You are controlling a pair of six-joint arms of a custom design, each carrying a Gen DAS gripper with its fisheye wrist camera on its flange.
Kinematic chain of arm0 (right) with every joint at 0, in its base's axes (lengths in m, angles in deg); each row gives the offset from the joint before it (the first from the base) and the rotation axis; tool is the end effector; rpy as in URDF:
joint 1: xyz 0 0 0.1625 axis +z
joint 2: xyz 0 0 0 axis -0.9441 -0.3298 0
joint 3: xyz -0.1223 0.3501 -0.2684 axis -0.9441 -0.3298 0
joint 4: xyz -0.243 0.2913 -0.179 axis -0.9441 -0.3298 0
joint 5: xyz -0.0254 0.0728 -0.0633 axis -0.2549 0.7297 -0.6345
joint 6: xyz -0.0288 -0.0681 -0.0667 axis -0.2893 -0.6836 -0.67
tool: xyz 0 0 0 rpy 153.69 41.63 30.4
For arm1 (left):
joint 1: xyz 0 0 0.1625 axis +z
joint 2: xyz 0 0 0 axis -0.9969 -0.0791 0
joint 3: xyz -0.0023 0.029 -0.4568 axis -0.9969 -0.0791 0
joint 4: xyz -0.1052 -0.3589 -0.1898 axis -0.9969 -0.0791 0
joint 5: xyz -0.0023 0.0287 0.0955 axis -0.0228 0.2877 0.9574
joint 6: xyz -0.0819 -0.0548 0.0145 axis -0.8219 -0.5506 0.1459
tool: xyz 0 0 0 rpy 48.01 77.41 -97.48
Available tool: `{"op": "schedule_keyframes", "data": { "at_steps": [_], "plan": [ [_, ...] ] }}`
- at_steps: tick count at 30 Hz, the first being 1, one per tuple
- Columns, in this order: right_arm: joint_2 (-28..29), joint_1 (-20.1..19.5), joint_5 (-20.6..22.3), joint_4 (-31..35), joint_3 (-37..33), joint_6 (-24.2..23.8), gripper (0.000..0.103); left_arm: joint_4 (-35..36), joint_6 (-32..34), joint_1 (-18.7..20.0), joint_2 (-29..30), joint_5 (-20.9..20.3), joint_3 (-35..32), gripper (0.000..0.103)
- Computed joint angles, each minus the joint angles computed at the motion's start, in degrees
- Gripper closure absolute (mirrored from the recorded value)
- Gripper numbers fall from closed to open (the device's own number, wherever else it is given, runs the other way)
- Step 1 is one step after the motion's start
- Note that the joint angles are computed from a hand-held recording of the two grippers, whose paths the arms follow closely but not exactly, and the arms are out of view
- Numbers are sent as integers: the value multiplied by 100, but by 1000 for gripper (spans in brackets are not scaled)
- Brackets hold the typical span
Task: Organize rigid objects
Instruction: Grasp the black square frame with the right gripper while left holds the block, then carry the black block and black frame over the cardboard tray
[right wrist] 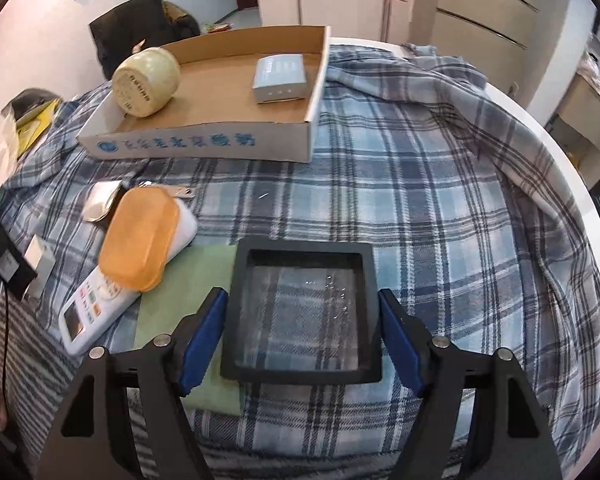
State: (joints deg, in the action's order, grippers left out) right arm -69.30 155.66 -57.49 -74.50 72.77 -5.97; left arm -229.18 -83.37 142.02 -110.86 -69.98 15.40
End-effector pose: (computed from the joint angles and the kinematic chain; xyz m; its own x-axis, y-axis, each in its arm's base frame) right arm 0.0109 -0.8614 0.1916 -0.7236 -0.2723 0.6342 -0.4732 0.8646 -0.1687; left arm -0.2417 -0.7469 0.0336 -0.7813 -0.0260 -0.6237 0.4554 0.6596 -0.5980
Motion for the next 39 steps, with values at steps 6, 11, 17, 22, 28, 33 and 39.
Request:
{"op": "schedule_keyframes", "data": {
  "at_steps": [6, 11, 17, 22, 28, 33, 39],
  "plan": [
    [-216, -25, 283, -307, 296, -201, 34, 122, -169, 32, -28, -34, -8, 84],
    [-406, 53, 491, -704, 483, -601, 34, -43, 6, -47, -47, 53, 24, 84],
    [-569, 160, 880, -1150, 541, -717, 34, 324, -185, -139, -212, 223, -89, 84],
    [-509, 398, 1128, -1701, 465, -1023, 34, 631, 82, -208, -151, 240, -634, 84],
    [-154, 714, 1606, -963, -540, -332, 34, 1877, 227, -157, 329, 15, -2161, 84],
    [489, 841, 1422, -527, -1560, 154, 34, 3106, -301, 45, 1025, 74, -3762, 84],
    [914, 659, 1250, 492, -2307, 335, 34, 4482, -932, 297, 1389, -258, -4573, 84]
  ]
}}
